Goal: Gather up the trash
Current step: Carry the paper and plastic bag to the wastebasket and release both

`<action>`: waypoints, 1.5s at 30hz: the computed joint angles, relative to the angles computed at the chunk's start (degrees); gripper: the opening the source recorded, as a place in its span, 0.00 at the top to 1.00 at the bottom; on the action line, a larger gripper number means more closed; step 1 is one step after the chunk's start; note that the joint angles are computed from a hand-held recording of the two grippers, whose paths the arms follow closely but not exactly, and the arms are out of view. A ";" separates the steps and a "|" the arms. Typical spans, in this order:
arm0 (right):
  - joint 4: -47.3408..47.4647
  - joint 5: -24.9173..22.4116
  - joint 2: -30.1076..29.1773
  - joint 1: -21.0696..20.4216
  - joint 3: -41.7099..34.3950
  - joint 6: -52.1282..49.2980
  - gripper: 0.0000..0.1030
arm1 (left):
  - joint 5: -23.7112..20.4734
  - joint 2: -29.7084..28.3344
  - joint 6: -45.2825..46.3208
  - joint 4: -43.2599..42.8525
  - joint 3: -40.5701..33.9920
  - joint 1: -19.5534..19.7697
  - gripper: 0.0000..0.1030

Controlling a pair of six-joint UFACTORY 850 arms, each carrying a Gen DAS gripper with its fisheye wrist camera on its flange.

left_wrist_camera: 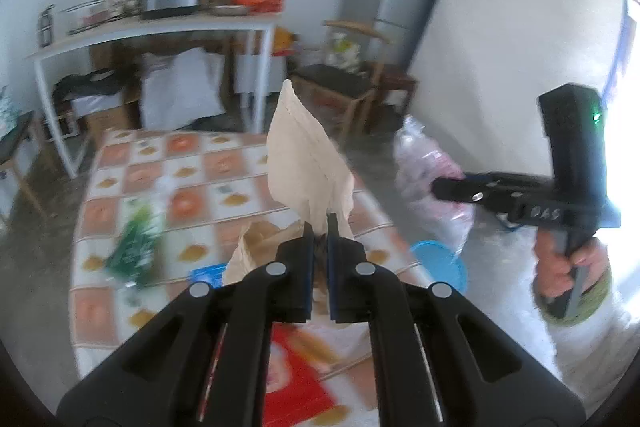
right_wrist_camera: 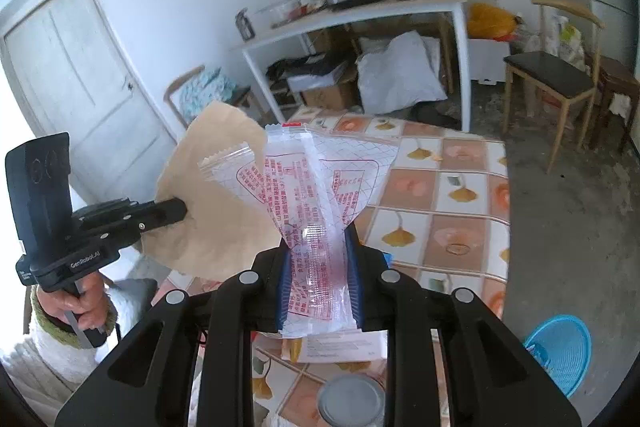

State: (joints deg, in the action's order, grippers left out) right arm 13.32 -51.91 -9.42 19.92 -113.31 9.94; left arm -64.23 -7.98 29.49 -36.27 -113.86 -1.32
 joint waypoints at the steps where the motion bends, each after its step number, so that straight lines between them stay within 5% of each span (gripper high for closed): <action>1: 0.07 0.43 1.17 -0.55 1.29 0.17 0.77 | -0.34 -0.17 -0.04 -0.73 -0.38 -1.00 0.96; 9: -0.32 3.66 14.41 -8.11 16.74 3.72 0.77 | -2.39 -4.64 -1.88 -2.09 -6.19 -14.28 0.96; 16: 1.31 3.66 26.78 -19.75 32.76 7.06 0.77 | -6.24 -12.70 -8.23 -3.38 -11.55 -26.91 0.96; 23: 10.03 2.65 34.29 -32.93 47.25 4.06 0.77 | -5.36 -18.42 -13.62 -2.32 -10.99 -35.00 0.96; 33: 23.58 1.88 33.70 -46.67 62.44 -3.76 0.77 | -2.61 -27.50 -21.60 -0.73 -9.06 -40.85 0.96; 42: 33.84 4.69 27.56 -49.99 67.57 -9.21 0.77 | -1.00 -34.37 -28.79 -2.23 -11.71 -40.57 0.96; 44: 33.82 6.42 25.49 -49.83 66.80 -9.71 0.76 | -1.38 -37.81 -30.11 -1.92 -16.72 -40.77 0.88; 45: 34.09 7.59 23.81 -49.66 66.34 -10.48 0.74 | -1.70 -39.52 -30.96 -1.59 -19.32 -41.00 0.69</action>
